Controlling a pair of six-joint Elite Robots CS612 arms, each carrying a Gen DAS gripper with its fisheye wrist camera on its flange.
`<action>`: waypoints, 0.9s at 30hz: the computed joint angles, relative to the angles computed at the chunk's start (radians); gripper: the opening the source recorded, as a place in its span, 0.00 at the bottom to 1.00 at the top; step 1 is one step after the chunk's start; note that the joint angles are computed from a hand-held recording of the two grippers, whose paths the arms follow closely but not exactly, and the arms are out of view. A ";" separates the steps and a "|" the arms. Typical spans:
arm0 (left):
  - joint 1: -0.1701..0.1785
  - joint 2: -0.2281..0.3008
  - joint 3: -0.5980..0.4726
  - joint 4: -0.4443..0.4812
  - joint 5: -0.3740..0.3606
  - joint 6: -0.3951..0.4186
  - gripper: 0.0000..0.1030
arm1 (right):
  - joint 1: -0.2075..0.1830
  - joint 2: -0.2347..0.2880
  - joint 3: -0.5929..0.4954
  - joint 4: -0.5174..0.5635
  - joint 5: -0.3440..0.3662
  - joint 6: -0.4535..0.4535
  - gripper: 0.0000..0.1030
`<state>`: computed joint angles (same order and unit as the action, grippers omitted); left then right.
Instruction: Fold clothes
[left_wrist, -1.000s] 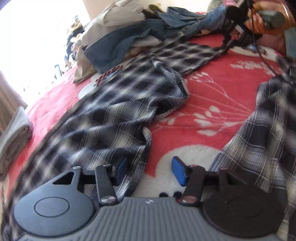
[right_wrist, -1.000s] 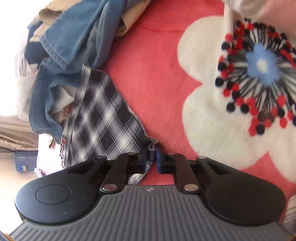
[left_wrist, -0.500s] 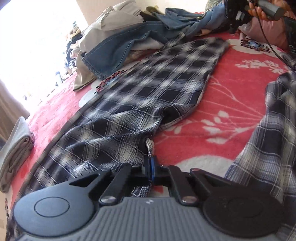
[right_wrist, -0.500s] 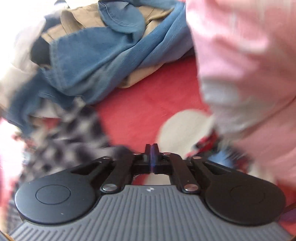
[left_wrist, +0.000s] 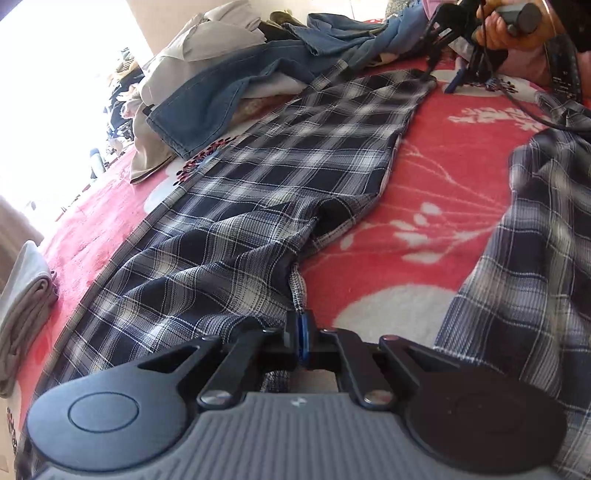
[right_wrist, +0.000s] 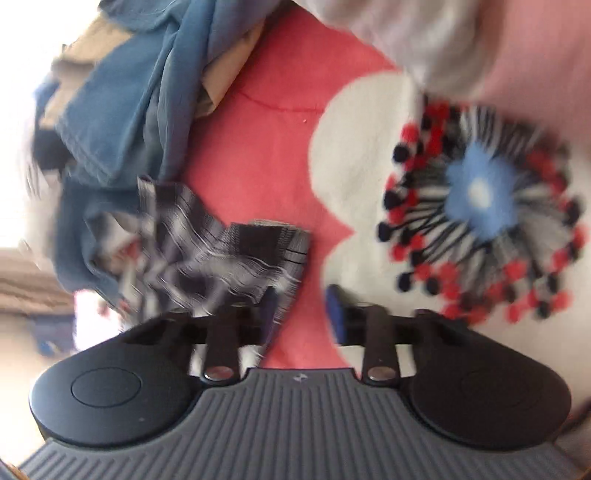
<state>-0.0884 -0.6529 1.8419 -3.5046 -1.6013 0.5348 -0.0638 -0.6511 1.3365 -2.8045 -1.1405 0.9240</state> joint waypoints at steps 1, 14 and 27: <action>0.002 0.000 0.001 -0.002 -0.006 -0.008 0.02 | 0.002 0.003 0.004 -0.029 0.000 0.013 0.51; 0.083 -0.044 -0.015 0.127 -0.272 -0.007 0.02 | 0.038 -0.064 -0.020 -0.060 -0.231 -0.301 0.01; 0.071 -0.035 -0.040 0.253 -0.284 0.050 0.03 | 0.058 -0.027 -0.054 0.098 -0.428 -0.387 0.02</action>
<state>-0.0176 -0.6882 1.8020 -3.2515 -1.8855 0.5843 -0.0060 -0.6786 1.2827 -2.7062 -1.5681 0.5371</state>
